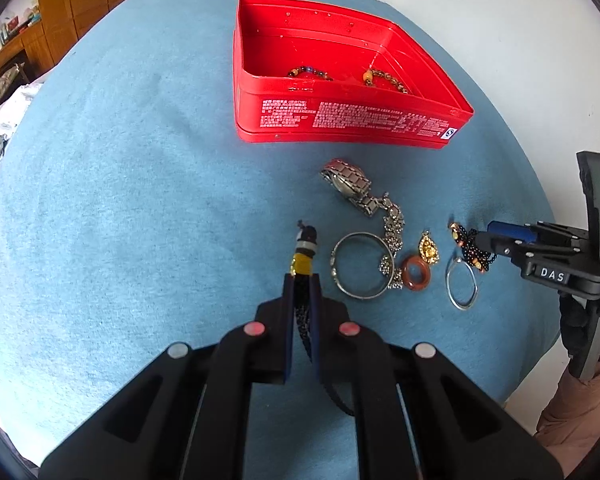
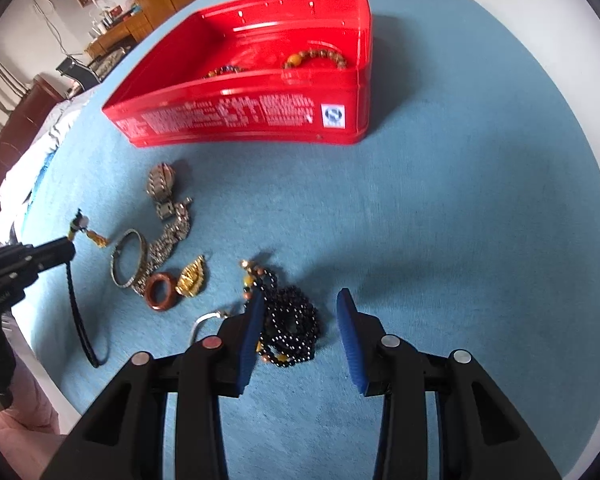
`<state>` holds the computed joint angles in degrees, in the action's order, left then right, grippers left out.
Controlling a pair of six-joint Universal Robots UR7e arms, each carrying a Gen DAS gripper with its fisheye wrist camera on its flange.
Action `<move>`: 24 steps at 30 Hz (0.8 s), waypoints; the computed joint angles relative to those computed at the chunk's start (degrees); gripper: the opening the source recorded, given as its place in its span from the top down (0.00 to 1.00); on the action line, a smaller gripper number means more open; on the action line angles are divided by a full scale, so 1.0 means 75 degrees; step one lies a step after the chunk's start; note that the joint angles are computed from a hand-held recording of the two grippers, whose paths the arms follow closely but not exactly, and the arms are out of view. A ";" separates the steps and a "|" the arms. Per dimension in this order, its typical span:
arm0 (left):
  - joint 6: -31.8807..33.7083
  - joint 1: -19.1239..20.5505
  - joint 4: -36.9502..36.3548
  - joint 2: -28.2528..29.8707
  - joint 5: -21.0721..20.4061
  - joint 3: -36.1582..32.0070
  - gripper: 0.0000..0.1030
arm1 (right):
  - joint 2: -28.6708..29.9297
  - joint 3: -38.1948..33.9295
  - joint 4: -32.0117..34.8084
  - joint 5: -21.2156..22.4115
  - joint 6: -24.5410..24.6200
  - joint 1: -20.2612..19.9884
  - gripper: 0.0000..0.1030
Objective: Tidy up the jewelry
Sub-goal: 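Lift both held pieces into the red tin and open both tools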
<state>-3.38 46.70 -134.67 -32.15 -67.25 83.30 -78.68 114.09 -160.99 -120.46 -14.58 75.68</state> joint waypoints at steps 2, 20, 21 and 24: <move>-0.0002 -0.0002 0.0008 -0.0007 0.0007 0.0002 0.95 | -0.0014 0.0005 0.0106 0.0101 -0.0041 -0.0036 0.63; 0.0125 0.0016 -0.0018 0.0019 -0.0152 -0.0012 0.95 | -0.0898 0.0510 -0.0190 0.1262 -0.0334 -0.0355 0.90; 0.0132 0.0009 -0.0034 0.0007 -0.0165 -0.0004 0.95 | -0.0967 0.0544 -0.0245 0.1291 -0.0365 -0.0349 0.90; 0.0147 -0.0019 -0.0096 -0.0026 -0.0185 0.0021 0.95 | -0.1113 0.0640 -0.0393 0.1338 -0.0390 -0.0279 0.90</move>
